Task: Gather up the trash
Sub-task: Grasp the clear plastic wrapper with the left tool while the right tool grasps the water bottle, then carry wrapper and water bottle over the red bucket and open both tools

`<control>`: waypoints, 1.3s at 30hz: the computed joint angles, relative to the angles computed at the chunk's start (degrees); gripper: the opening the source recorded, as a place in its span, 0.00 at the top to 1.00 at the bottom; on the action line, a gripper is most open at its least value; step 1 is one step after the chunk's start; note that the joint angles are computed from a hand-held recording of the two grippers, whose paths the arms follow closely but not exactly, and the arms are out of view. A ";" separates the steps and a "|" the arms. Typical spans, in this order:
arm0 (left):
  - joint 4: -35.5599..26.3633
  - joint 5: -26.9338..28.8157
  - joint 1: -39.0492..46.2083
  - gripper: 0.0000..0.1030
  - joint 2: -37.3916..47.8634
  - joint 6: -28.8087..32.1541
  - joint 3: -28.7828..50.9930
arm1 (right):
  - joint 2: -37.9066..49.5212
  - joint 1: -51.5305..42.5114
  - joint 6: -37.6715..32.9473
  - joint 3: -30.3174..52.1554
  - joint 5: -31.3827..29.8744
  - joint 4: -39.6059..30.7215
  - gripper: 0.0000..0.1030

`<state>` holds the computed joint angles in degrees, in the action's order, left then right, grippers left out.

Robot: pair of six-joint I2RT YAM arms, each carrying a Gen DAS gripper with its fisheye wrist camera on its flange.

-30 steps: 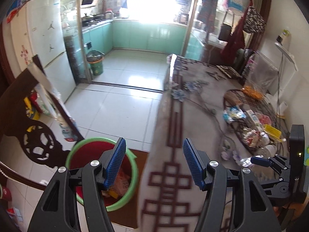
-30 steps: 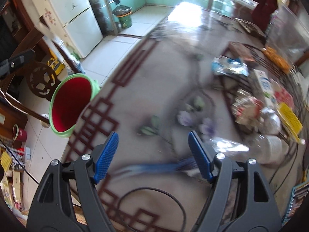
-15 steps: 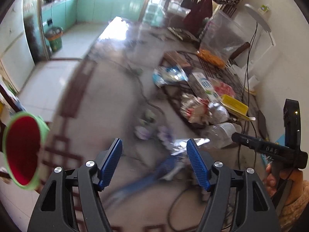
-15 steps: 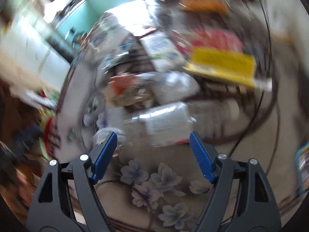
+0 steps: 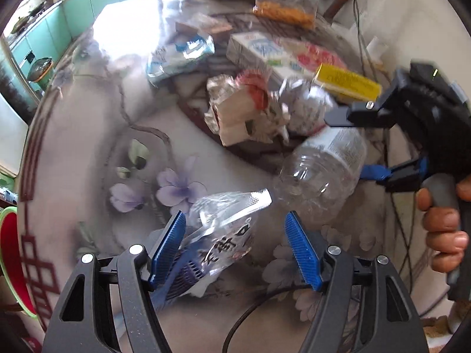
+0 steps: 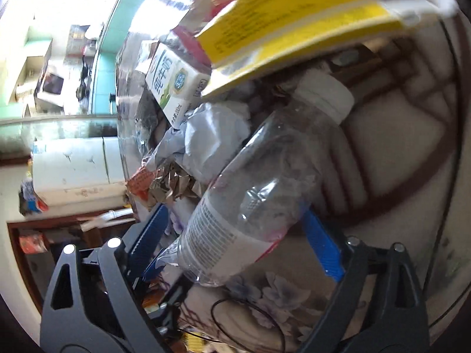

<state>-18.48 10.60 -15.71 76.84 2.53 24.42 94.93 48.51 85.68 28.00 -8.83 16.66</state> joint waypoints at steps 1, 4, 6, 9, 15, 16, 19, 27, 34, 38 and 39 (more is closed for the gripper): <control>0.75 0.05 -0.65 0.37 1.79 -0.55 0.32 | 0.37 0.15 -1.71 1.33 -0.14 -1.73 0.16; 2.01 0.31 -1.56 0.50 5.95 -2.75 1.28 | 1.76 1.36 -7.28 5.03 -0.18 -5.45 0.29; 2.59 0.47 -1.70 0.52 5.92 -3.19 0.99 | 1.23 2.60 -9.70 6.67 1.41 -7.96 0.31; 1.90 0.24 -1.39 0.55 3.39 -4.00 0.25 | -0.48 4.19 -14.86 10.47 5.13 -15.49 0.35; -4.19 2.38 4.86 0.55 -8.70 -4.34 -1.13 | -4.60 7.25 -24.27 18.86 14.11 -29.50 0.37; -5.68 2.56 6.17 0.55 -10.70 -4.02 -1.02 | -4.98 8.27 -25.70 20.53 15.99 -31.64 0.37; -10.19 2.40 10.42 0.55 -17.29 -3.76 -0.69 | -3.51 10.66 -29.79 27.17 20.21 -37.27 0.39; -18.34 4.94 25.13 0.55 -26.21 0.96 2.89 | 0.67 16.05 -36.36 37.28 26.64 -44.31 0.43; -22.10 5.70 31.87 0.55 -29.98 4.16 5.09 | 4.98 18.44 -37.20 42.30 27.51 -45.07 0.44; -23.98 6.09 36.35 0.55 -31.09 7.76 5.82 | 7.13 19.97 -36.69 45.37 28.01 -46.58 0.44; -24.27 6.09 37.37 0.55 -31.42 8.62 5.96 | 7.70 20.28 -36.60 46.24 28.10 -47.05 0.44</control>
